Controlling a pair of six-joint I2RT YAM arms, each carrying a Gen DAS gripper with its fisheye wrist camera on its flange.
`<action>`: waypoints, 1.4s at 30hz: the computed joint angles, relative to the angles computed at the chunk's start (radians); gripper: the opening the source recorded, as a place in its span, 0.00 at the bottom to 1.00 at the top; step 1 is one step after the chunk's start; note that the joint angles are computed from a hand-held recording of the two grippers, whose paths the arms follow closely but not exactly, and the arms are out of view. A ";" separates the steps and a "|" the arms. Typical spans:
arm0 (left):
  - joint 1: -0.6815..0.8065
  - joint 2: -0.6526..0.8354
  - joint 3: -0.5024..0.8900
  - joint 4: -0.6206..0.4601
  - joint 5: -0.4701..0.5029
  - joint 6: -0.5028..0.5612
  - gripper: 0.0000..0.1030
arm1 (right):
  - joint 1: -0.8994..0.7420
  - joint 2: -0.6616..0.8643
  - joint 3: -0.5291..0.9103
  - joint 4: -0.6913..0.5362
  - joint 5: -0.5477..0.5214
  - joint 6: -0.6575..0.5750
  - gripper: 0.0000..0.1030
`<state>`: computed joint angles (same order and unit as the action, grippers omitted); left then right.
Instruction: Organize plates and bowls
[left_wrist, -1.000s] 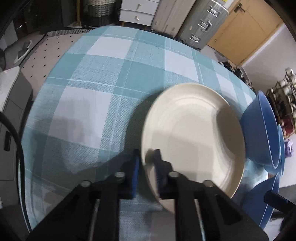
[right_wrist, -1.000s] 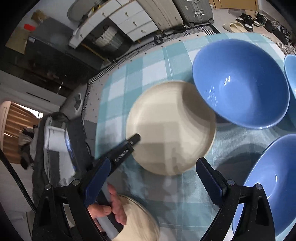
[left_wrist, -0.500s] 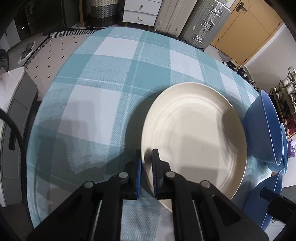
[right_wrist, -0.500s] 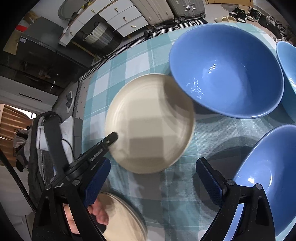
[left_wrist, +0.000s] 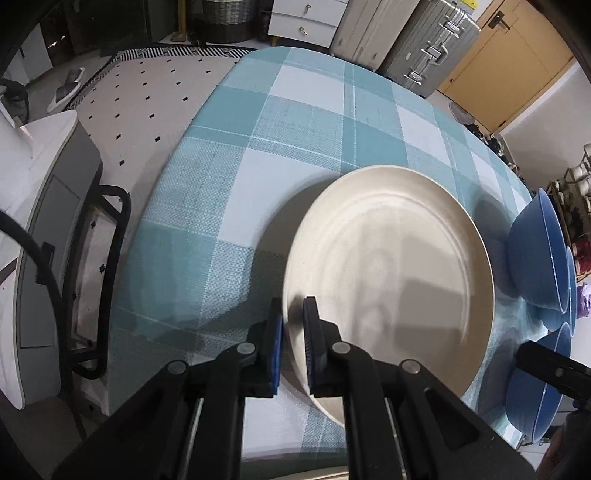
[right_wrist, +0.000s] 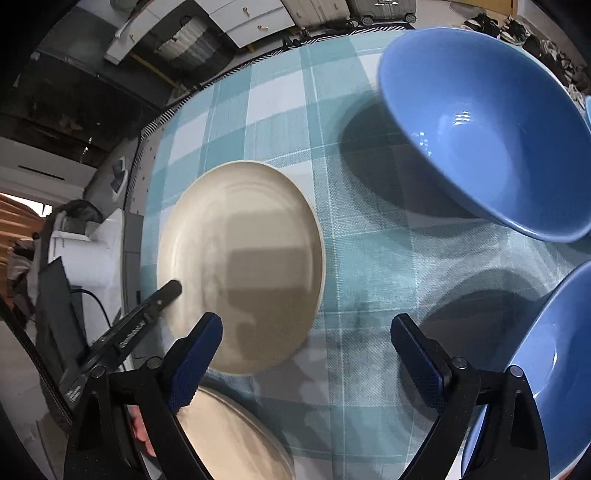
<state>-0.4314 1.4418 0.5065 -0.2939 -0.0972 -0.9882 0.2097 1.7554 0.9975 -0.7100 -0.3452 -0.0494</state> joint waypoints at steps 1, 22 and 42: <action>-0.003 -0.001 0.002 -0.003 -0.004 0.003 0.07 | 0.014 0.009 0.005 0.000 -0.003 0.010 0.85; 0.021 -0.020 -0.022 0.027 0.031 0.030 0.07 | 0.052 0.024 0.012 0.016 -0.047 -0.001 0.85; 0.055 -0.044 -0.064 0.083 0.089 0.055 0.09 | 0.116 0.147 0.033 0.120 0.085 0.088 0.52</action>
